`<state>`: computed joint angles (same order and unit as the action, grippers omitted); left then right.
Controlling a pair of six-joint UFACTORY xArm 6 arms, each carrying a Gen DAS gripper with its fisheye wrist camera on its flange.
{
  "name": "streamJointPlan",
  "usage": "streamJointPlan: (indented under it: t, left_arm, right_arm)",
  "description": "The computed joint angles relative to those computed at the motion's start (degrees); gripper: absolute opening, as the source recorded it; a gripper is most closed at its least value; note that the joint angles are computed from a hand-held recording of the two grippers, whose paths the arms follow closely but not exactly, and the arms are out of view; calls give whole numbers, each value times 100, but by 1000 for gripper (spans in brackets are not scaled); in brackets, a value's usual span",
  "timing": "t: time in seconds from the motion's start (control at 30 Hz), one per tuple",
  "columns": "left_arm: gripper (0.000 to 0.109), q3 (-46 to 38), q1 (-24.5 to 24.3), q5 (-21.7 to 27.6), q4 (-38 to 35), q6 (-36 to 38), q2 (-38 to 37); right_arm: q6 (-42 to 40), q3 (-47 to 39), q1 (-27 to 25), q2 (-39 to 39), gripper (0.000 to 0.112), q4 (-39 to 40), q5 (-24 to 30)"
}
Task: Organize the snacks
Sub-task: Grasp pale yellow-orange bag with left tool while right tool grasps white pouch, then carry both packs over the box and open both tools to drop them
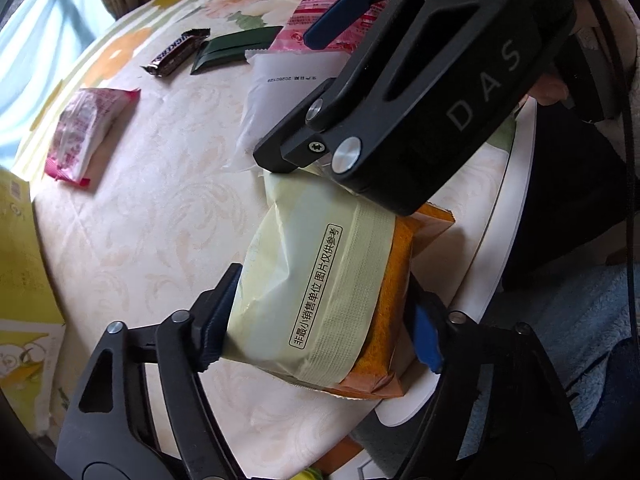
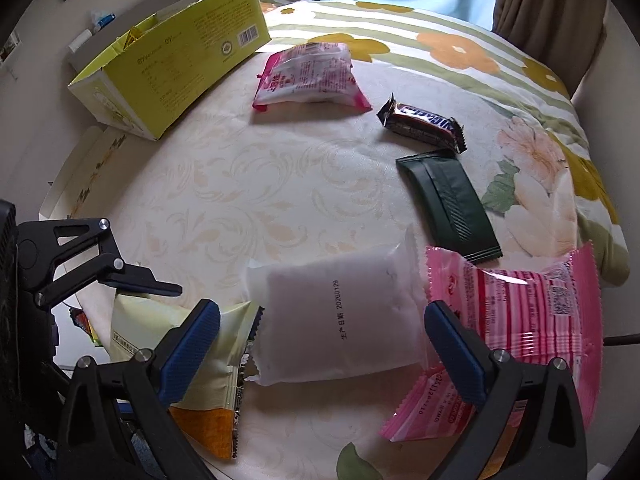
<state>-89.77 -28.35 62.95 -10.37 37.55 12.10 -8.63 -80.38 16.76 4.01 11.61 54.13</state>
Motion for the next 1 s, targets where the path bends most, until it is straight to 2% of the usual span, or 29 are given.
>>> streamJointPlan:
  t: [0.23,0.6,0.7,0.77,0.83,1.0]
  left_arm:
    - [67,213,158,-55,198,-342,-198]
    - [67,486,325,-68,200,-717,-433]
    - [67,506,301,-129,199,-806,-439]
    - [67,377,304,-130,180,-862,-332]
    - [67,440,328,-122,158,-921,-436]
    - [67,298,395,-118,116,-1077,-368]
  right_arm:
    - [-150,5,50,36,102,-212,36]
    - [13,205,388,116,102,-1504,-141]
    - [-5,316,358,59,101,-1450,-293]
    - [15,375,332,8,96,-1438,-368]
    - [-11,381,297,-33,79,-1401,-393]
    - [63,403,295,-86,72,-1420,-408]
